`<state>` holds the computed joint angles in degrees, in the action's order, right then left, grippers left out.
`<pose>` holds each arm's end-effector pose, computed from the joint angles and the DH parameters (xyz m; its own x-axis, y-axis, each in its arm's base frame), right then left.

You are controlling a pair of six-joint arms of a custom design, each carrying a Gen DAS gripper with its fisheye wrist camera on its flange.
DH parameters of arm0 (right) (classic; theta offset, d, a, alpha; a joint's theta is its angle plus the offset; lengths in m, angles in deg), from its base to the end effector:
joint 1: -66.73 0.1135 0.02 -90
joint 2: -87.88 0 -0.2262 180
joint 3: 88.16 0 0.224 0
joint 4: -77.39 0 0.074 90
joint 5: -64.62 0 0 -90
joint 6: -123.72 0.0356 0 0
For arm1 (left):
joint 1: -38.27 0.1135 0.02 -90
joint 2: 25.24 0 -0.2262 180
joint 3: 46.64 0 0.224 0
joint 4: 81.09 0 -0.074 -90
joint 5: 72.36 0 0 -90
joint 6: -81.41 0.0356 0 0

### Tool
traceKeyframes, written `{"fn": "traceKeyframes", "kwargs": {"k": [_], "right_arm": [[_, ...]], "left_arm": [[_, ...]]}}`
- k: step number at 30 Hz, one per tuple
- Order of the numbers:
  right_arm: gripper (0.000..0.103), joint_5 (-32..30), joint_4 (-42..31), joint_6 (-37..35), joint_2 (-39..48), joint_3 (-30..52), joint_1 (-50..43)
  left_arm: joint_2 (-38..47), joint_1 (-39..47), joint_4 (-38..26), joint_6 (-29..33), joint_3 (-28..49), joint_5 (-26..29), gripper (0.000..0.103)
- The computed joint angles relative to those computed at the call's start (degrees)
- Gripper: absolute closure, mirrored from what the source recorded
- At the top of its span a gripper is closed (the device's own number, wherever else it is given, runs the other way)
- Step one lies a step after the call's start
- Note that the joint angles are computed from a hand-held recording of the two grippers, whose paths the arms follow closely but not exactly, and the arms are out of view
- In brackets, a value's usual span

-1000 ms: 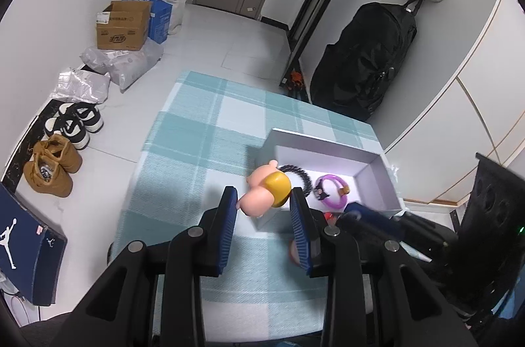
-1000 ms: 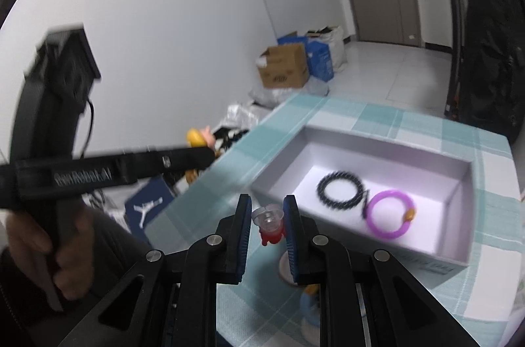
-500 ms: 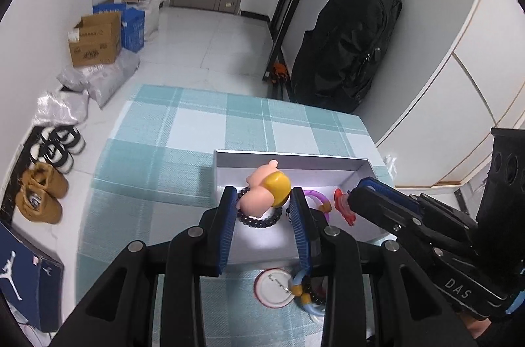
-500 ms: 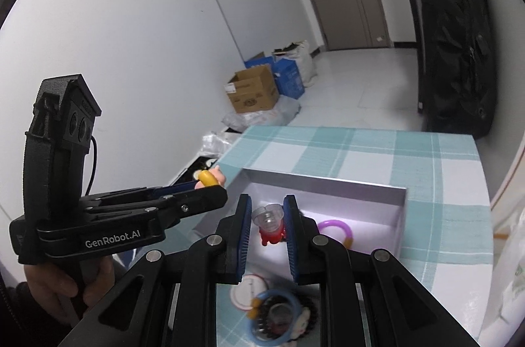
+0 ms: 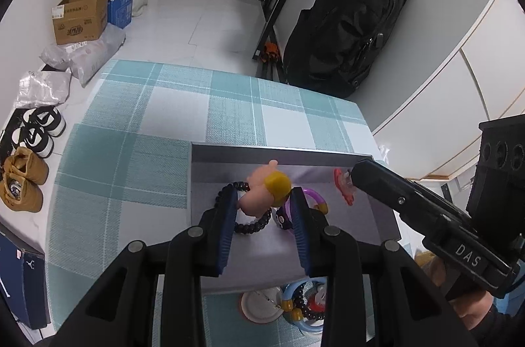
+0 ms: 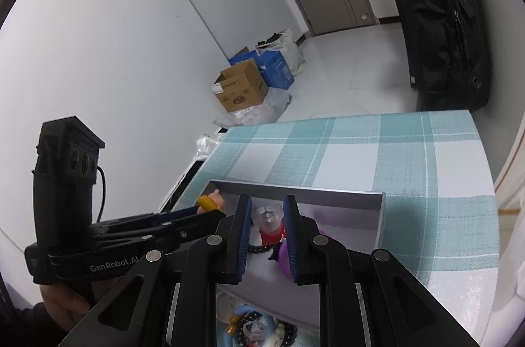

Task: Organize jewelry
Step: 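Lower the figure and red charm into the silver box and open both tools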

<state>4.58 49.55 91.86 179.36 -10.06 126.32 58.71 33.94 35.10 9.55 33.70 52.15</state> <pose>0.1786 0.2692 0.2187 -0.6492 0.3477 -0.6765 -0.0107 0.8852 0.4652 0.2571 -0.0397 0.2289 -0.7880 0.3170 -0.5278 0.5519 0.7435 -0.3776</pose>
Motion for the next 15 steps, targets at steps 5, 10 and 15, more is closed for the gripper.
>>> {"fn": "traceKeyframes", "kwargs": {"k": [5,10,15], "right_arm": [[0.084,-1.4,0.9,0.3,-0.9,-1.6,-1.2],[0.084,-3.0,1.5,0.8,-1.1,-2.7,-2.4],[0.084,-3.9,1.1,1.8,-1.1,-3.1,-3.2]], "left_arm": [[1.0,-0.9,-0.1,-0.1,0.8,-0.1,0.076],[1.9,-1.9,0.2,0.1,1.0,-0.4,0.076],[3.1,-1.6,-0.6,0.6,1.8,0.5,0.076]]}}
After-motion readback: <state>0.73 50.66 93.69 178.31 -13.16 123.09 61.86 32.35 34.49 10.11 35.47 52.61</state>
